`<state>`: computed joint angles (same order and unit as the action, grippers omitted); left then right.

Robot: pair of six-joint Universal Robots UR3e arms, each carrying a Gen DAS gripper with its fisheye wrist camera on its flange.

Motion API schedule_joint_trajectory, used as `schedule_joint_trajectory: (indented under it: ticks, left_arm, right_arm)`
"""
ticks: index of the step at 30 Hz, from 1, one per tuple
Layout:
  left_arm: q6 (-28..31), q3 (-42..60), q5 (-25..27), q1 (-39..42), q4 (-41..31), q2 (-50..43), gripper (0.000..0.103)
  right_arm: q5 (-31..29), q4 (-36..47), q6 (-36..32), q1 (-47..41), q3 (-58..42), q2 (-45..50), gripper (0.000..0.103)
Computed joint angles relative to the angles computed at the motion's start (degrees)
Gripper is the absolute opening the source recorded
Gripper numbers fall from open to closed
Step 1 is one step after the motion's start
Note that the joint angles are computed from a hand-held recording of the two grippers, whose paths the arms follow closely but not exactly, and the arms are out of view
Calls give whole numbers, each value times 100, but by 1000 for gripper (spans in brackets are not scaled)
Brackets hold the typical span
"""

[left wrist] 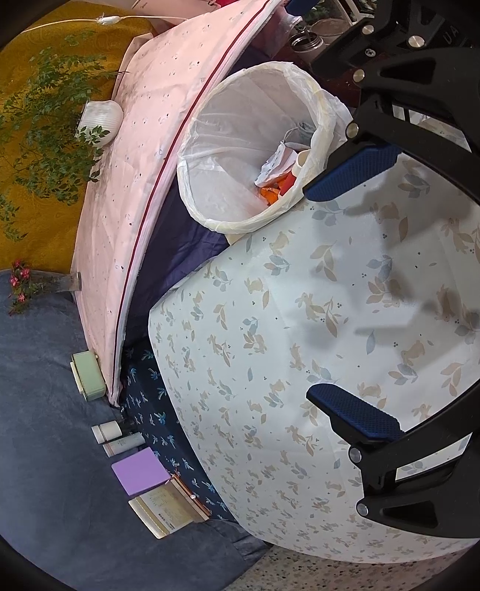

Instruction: Collect trash

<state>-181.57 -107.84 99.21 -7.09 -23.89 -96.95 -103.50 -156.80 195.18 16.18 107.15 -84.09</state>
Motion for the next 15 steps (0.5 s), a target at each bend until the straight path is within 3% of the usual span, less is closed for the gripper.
schedule_joint_trajectory:
  ticks: [15]
  left_arm:
    - [112, -105, -163, 58, 169, 87, 95]
  right_arm:
    - [-43, 29, 61, 53, -62, 33, 96]
